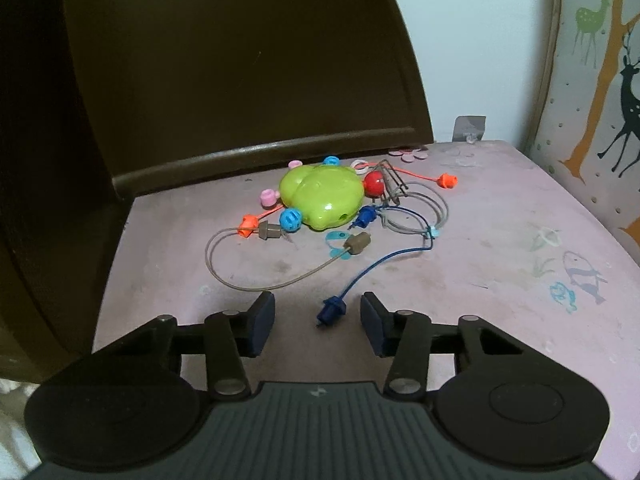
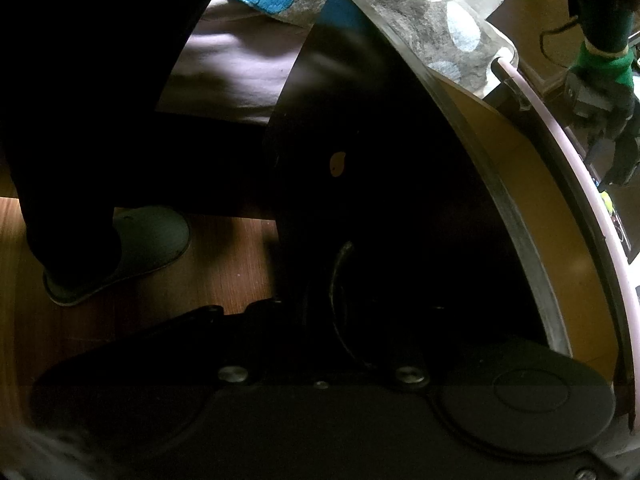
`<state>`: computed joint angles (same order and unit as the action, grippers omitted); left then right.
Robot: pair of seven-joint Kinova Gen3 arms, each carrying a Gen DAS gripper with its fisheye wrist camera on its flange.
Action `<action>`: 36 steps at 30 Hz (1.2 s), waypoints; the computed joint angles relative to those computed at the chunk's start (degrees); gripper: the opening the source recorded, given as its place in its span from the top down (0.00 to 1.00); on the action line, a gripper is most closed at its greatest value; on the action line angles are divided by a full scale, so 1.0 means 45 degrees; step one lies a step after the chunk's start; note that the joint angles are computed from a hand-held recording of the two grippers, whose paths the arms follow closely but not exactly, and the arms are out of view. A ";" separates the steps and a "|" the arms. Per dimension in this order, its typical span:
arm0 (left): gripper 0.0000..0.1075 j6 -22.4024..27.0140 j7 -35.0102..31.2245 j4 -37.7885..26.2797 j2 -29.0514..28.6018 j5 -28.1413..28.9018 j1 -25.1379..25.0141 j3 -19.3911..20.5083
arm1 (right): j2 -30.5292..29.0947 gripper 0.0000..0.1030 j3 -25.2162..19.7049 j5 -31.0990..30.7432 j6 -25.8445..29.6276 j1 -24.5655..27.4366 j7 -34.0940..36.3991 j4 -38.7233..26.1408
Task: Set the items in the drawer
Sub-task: 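Close the left gripper on the blue cable plug, then carry the blue-plugged cable into the drawer and release it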
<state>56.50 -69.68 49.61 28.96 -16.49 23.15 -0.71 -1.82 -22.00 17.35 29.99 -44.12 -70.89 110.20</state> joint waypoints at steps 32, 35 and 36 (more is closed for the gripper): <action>0.89 -0.1713 0.4863 0.5106 -0.7084 -0.0037 0.0018 0.3119 | 0.0126 0.91 -0.0005 0.0548 0.0264 -0.0168 -0.0549 -0.0200; 0.89 -0.1299 0.5172 0.5118 -0.7474 -0.0078 -0.0132 0.3559 | 0.0117 0.89 -0.0022 0.0570 0.0275 -0.0183 -0.0563 -0.0181; 0.89 -0.1100 0.5243 0.5102 -0.7550 -0.0116 -0.0179 0.3709 | 0.0119 0.88 -0.0037 0.0628 0.0282 -0.0192 -0.0619 -0.0176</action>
<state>51.55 -46.09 72.57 -5.02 -17.01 22.35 15.99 -1.28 -22.17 20.17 31.26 -44.99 -73.68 109.40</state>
